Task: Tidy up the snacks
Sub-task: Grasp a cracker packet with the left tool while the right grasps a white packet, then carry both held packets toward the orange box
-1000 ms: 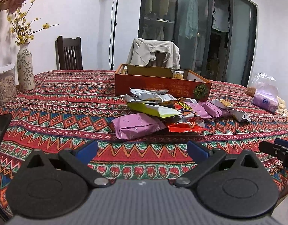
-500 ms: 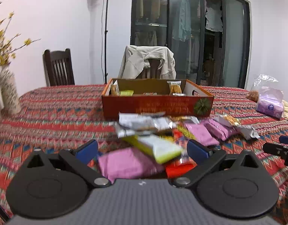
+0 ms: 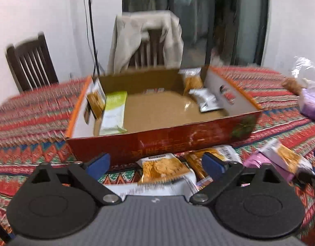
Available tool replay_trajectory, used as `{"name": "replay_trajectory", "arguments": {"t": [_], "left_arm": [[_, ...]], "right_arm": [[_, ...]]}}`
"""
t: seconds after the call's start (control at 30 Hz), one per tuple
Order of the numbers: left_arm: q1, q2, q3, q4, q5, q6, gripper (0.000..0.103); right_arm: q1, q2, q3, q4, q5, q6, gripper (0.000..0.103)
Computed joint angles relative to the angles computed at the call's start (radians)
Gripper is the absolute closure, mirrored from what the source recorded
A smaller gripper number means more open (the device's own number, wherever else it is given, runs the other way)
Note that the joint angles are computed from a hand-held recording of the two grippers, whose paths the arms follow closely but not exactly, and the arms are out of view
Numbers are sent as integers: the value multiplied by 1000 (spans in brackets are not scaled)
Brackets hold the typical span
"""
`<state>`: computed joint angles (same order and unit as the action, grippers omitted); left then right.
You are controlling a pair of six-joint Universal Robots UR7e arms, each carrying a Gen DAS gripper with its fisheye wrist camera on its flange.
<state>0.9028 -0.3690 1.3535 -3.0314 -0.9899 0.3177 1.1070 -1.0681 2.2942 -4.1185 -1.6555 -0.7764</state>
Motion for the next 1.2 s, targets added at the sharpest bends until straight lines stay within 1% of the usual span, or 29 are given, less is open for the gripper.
{"name": "replay_trajectory", "arguments": {"t": [0.1, 0.13, 0.17, 0.23, 0.3, 0.33, 0.37, 0.4, 0.43, 0.47, 0.5, 0.57, 0.6, 0.67, 0.77, 0.87, 0.93, 0.97, 1.07, 1.13, 1.2], "left_arm": [[23, 43, -125, 190, -20, -93, 15], [27, 59, -162, 241, -15, -121, 20], [32, 69, -188, 283, -19, -145, 22], [43, 85, -224, 339, -38, -179, 23], [46, 100, -245, 367, -32, -197, 28], [43, 103, -239, 351, -14, -191, 35], [40, 104, -230, 330, 2, -178, 46], [38, 100, -218, 311, 6, -162, 50], [41, 92, -208, 306, -11, -157, 52], [44, 81, -196, 302, -31, -162, 53], [41, 73, -183, 294, -32, -164, 53], [27, 50, -130, 235, -16, -137, 54], [17, 31, -91, 190, -17, -122, 54], [1, -17, 1, 88, -46, -93, 54], [-27, -110, 171, -99, -81, -69, 54], [-50, -196, 324, -234, -110, -94, 54], [-60, -241, 407, -298, -123, -112, 54], [-66, -263, 450, -331, -121, -121, 53], [-87, -307, 557, -438, -83, -154, 53], [-93, -334, 614, -472, -75, -185, 53], [-91, -358, 658, -488, -80, -227, 53]], "right_arm": [[4, -4, -32, 72, -25, 5, 32], [2, -6, -41, 97, -30, 14, 34], [-2, -6, -43, 108, -31, 19, 36], [-13, -18, -48, 145, -20, 37, 36], [-26, -34, -50, 178, -8, 59, 36], [-29, -38, -53, 188, -13, 65, 36], [-32, -40, -58, 195, -23, 68, 37], [-36, -43, -59, 200, -26, 72, 40], [-44, -51, -56, 211, -18, 78, 45], [-51, -61, -51, 218, -6, 81, 54], [-54, -66, -46, 215, -3, 82, 57], [-55, -70, -33, 188, -2, 71, 62], [-53, -70, -26, 169, -5, 63, 63], [-51, -75, -4, 121, -1, 47, 63], [-54, -102, 57, 53, 37, 28, 63], [-58, -133, 121, 2, 80, 18, 63], [-63, -155, 171, -29, 118, 20, 63], [-66, -163, 192, -39, 136, 21, 63], [-70, -183, 262, -73, 199, 30, 63], [-70, -186, 299, -91, 236, 31, 63], [-62, -177, 325, -109, 255, 22, 63]]}}
